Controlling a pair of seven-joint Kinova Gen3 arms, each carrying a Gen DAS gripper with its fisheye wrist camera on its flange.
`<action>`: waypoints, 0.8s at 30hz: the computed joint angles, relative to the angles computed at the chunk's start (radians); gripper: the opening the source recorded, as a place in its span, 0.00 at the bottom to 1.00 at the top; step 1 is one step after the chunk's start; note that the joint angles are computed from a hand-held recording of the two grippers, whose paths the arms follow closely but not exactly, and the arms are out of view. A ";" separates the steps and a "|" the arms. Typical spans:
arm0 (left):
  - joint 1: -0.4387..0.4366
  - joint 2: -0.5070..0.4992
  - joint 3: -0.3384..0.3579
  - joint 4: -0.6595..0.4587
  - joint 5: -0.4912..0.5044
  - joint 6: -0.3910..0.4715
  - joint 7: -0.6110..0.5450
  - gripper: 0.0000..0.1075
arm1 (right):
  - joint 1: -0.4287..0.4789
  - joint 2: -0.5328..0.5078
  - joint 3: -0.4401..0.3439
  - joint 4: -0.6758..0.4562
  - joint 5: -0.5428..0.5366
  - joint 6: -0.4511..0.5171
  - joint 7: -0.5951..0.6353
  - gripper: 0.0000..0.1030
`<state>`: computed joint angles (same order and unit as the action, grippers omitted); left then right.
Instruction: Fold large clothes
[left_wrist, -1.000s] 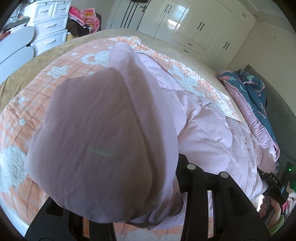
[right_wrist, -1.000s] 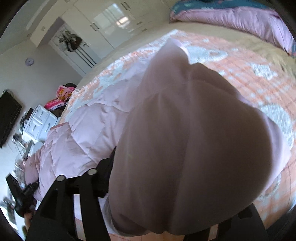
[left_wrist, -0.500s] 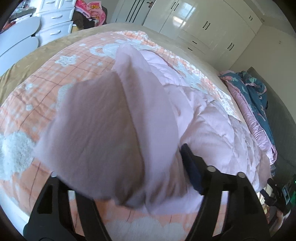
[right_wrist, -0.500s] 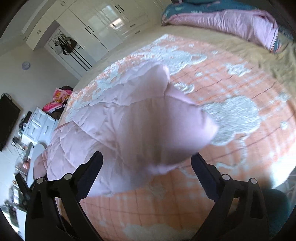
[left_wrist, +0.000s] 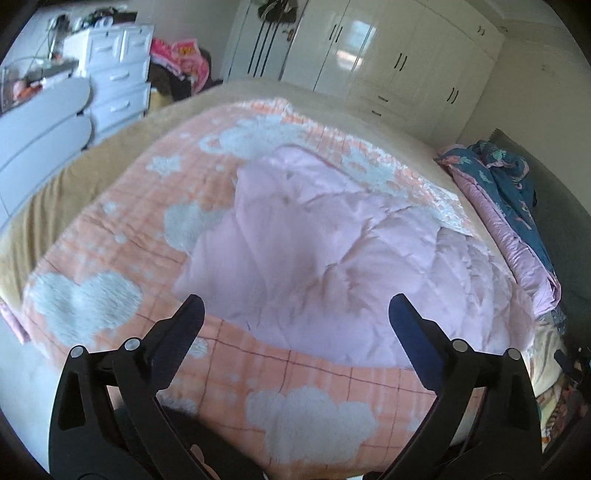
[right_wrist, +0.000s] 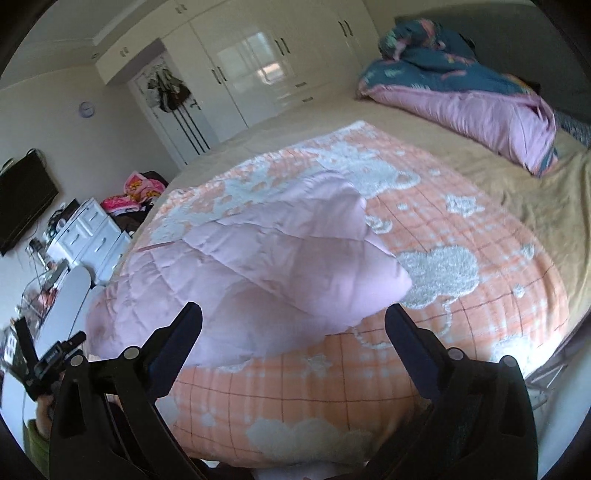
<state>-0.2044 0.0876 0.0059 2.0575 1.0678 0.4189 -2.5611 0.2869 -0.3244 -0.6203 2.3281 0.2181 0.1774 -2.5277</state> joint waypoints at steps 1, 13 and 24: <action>-0.005 -0.018 0.000 0.006 0.011 0.010 -0.015 0.87 | 0.004 -0.012 -0.012 -0.005 0.003 0.007 -0.001 0.96; 0.094 -0.155 -0.061 0.060 0.071 0.004 -0.095 0.87 | 0.048 -0.162 -0.155 -0.051 -0.008 0.060 0.050 0.96; 0.192 -0.216 -0.084 0.118 0.129 -0.017 -0.173 0.87 | 0.097 -0.233 -0.256 -0.057 -0.070 0.078 0.119 0.96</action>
<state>-0.0121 -0.1288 -0.0780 2.1756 1.1971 0.4024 -2.7342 0.3838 -0.5578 -0.8762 2.2714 0.1482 0.2557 -2.4089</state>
